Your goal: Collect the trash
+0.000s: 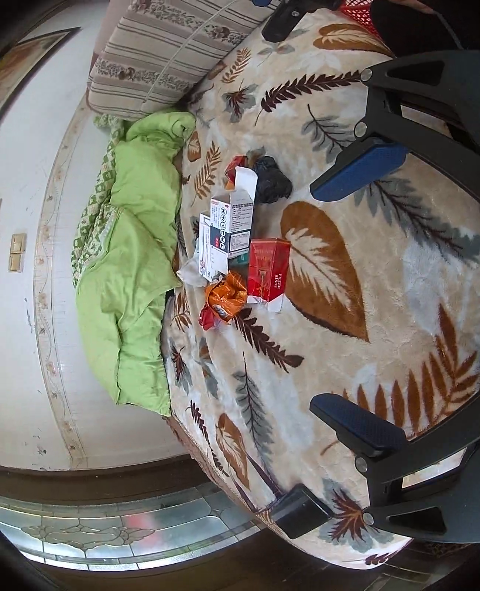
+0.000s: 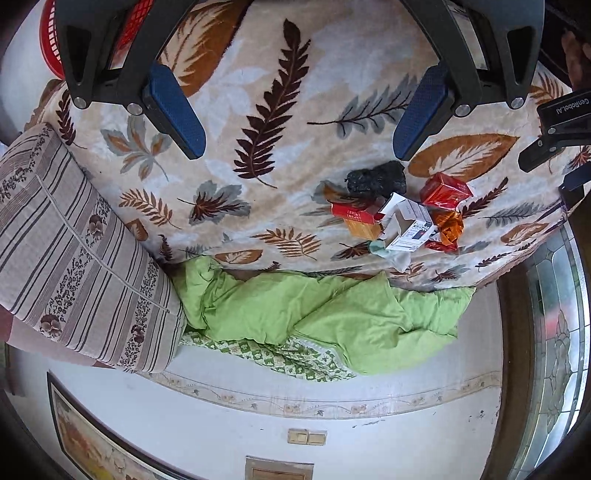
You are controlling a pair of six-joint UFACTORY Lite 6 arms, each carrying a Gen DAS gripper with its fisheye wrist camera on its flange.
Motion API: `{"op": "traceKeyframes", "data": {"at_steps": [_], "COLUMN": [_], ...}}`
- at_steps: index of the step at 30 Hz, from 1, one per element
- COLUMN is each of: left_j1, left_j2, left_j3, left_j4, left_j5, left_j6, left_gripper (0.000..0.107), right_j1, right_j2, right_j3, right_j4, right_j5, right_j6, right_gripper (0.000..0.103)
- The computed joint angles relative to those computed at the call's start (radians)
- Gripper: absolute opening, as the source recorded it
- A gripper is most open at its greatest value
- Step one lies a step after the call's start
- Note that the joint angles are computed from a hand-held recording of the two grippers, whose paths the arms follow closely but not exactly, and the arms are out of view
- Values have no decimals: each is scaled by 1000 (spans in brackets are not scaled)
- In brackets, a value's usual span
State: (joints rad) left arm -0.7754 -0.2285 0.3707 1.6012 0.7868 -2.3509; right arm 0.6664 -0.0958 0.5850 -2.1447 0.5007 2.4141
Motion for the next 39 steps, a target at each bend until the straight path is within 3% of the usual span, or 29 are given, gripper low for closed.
{"op": "traceKeyframes", "data": {"at_steps": [26,39], "left_j1": [-20,-71], "left_j2": [-57,-84], "left_j3": [-40,-21], "left_j4": [7,-45], "left_j5": [28,44], "left_j6": [-33,51], "left_gripper": [103,103], "right_j1": [3,60], "right_j2": [4,-22], "right_j3": [10,-6], "right_j4": [8,49], "right_j5": [-6,42], "right_j6": [-10,-54], "right_gripper": [102,102]}}
